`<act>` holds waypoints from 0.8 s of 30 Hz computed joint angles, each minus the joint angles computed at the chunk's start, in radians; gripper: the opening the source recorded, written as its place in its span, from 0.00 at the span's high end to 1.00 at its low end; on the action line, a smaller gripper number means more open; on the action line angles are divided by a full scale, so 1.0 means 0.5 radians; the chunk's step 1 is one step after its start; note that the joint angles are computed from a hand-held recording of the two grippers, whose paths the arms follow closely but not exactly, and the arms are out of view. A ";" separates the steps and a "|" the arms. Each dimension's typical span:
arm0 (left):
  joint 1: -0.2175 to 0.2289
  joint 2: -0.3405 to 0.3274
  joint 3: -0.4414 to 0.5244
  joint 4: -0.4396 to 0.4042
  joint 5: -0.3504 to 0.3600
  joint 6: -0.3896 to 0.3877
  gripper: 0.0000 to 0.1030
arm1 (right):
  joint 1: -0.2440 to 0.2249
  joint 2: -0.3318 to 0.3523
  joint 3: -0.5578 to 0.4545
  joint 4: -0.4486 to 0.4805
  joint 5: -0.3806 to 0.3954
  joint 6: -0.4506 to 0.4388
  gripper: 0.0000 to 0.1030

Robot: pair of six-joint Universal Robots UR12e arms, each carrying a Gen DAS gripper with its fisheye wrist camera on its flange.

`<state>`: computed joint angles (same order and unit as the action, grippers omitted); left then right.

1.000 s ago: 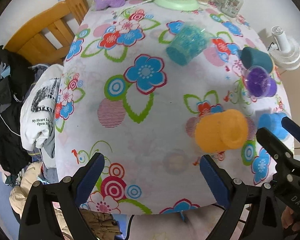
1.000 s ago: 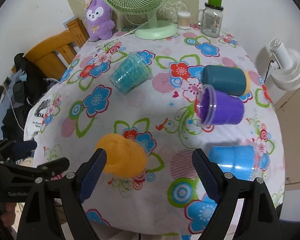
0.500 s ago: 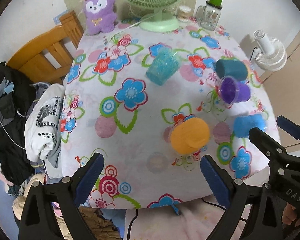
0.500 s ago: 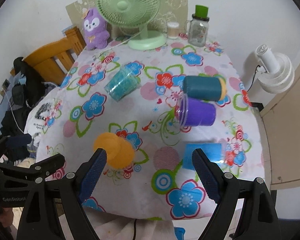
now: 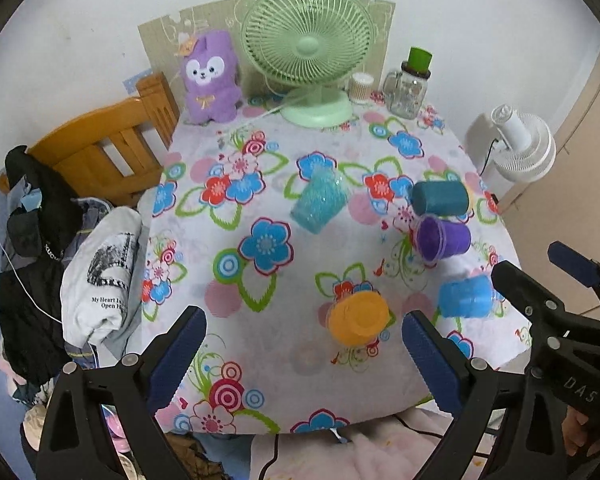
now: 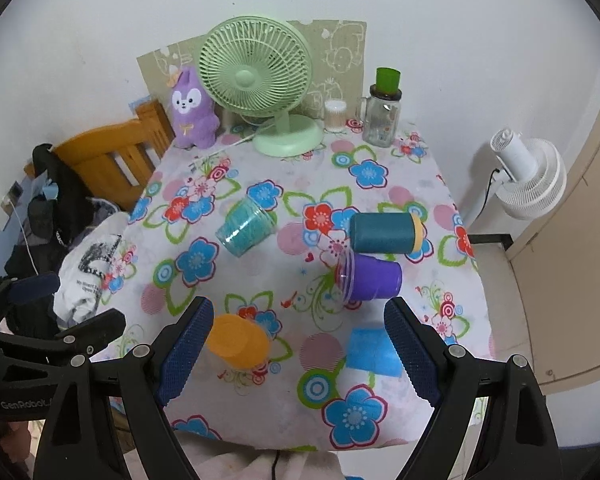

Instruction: Flip cup upside down

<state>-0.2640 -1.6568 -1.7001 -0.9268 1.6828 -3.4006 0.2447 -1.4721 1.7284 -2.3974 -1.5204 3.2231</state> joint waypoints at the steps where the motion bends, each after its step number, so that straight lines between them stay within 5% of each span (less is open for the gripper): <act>1: 0.001 0.001 0.003 0.007 0.004 -0.005 0.03 | 0.004 0.000 -0.004 -0.010 -0.015 0.003 0.13; 24: -0.007 0.009 0.015 0.075 0.025 -0.018 0.03 | 0.009 -0.015 -0.005 -0.105 -0.058 0.053 0.13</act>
<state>-0.2676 -1.6521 -1.6928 -0.8892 1.6955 -3.4096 0.2494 -1.4796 1.7260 -2.4497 -1.5494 3.2496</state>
